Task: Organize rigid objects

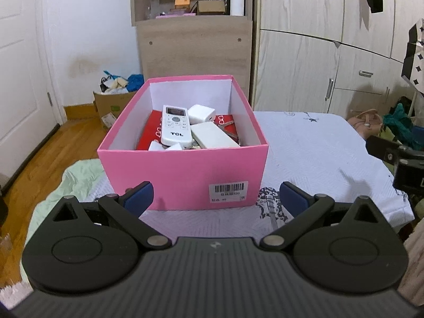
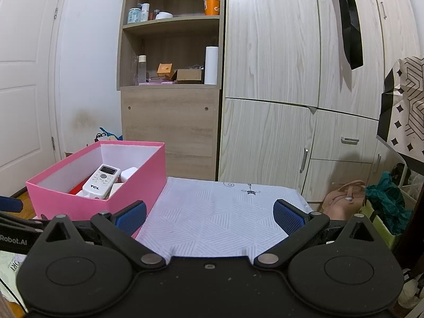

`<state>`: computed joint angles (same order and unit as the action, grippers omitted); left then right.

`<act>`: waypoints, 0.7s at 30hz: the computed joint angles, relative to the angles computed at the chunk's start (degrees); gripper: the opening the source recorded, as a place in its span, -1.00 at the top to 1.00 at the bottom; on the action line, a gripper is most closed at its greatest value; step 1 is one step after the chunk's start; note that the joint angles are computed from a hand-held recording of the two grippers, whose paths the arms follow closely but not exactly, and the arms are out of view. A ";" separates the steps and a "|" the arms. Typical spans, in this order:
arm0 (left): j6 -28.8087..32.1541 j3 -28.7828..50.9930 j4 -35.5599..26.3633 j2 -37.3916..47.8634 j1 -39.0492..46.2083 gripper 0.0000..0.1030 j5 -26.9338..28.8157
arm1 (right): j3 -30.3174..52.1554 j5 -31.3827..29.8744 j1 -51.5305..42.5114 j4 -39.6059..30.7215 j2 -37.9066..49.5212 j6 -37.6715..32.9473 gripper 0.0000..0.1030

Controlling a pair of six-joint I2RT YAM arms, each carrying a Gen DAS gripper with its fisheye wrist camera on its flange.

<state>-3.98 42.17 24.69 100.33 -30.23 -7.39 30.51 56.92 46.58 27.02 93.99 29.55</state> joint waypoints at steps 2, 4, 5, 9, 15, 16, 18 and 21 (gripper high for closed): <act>0.45 -0.26 0.51 -0.06 -0.22 -0.99 -0.51 | -0.01 0.02 0.09 -0.02 0.05 -0.03 -1.00; 0.49 -0.28 0.45 -0.12 -0.19 -0.99 -0.17 | 0.07 -0.15 -0.08 0.00 0.19 -0.31 -1.00; 0.36 -0.40 0.43 -0.24 -0.23 -0.99 0.22 | 0.11 -0.12 -0.10 -0.21 0.22 -0.16 -1.00; 0.76 -1.02 1.37 -0.55 -0.53 -0.99 -0.41 | -0.02 -0.31 -0.01 -0.27 0.16 0.07 -1.00; 1.61 -2.32 3.80 -1.20 -1.38 -1.00 -3.39 | 0.38 -0.49 -0.06 -0.86 0.26 -0.43 -1.00; 1.54 -2.34 3.78 -1.30 -1.34 -1.00 -3.51 | 0.37 -0.53 -0.14 -1.01 0.19 -0.27 -1.00; 1.36 -2.24 3.38 -1.51 -1.08 -1.00 -2.98 | 0.43 -0.62 -0.31 -1.36 0.13 0.03 -1.00; 1.08 -2.01 3.07 -1.62 -0.56 -1.00 -1.99 | 0.39 -0.86 -0.54 -1.05 0.18 -0.34 -1.00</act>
